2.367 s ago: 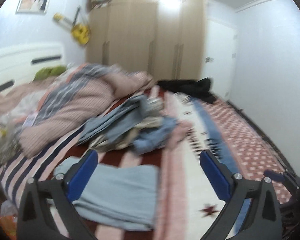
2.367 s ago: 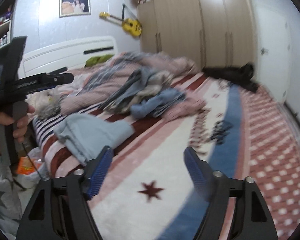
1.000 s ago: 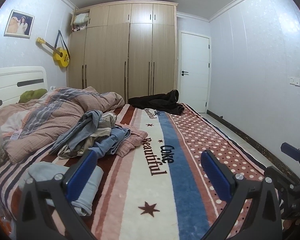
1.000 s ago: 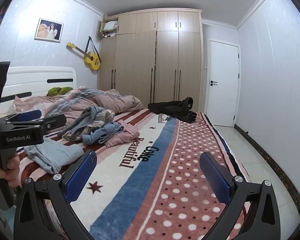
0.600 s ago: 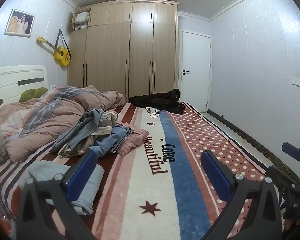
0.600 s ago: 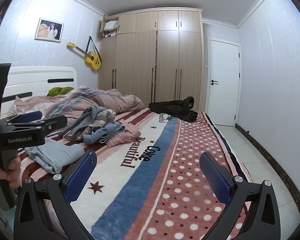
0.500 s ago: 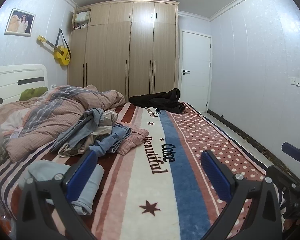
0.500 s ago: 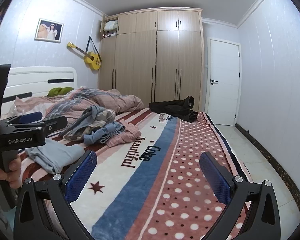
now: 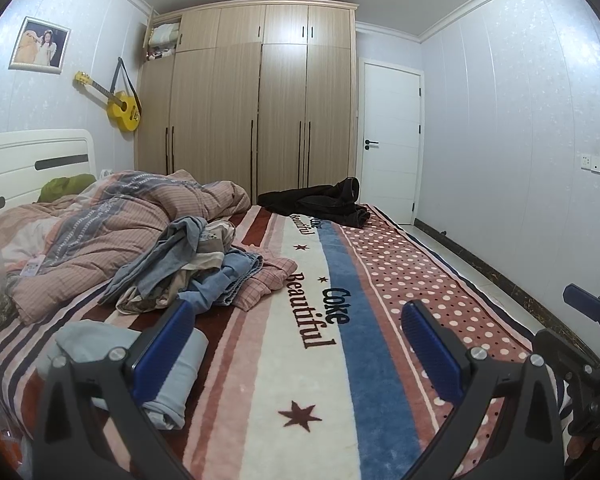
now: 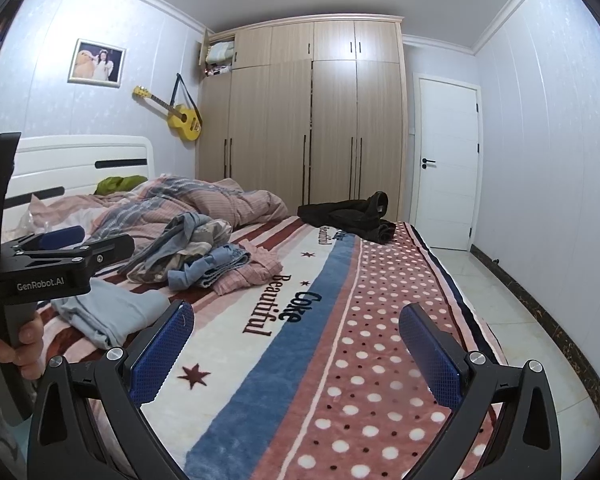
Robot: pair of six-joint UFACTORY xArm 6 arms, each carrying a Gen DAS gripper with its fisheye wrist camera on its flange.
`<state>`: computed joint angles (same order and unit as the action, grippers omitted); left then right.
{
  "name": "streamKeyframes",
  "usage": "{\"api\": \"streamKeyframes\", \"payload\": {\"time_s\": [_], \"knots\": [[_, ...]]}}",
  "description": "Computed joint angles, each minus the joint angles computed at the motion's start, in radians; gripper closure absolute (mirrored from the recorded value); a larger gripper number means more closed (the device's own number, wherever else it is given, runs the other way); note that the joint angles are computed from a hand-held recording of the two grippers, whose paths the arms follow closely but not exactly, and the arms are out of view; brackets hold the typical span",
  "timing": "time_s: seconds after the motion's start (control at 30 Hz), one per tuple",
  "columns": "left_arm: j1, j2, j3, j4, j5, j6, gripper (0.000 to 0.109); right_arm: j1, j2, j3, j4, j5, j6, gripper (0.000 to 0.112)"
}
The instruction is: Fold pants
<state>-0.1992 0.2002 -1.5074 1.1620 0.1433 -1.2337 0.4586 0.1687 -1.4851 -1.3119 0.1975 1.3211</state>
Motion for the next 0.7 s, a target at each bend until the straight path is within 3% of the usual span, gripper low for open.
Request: {"api": "streamKeyframes", "payload": {"time_s": [0.7], "knots": [[0.000,0.000,0.000,0.005,0.001,-0.003,0.006,0.002,0.000,0.000,0.005,0.002,-0.002,0.010]]}}
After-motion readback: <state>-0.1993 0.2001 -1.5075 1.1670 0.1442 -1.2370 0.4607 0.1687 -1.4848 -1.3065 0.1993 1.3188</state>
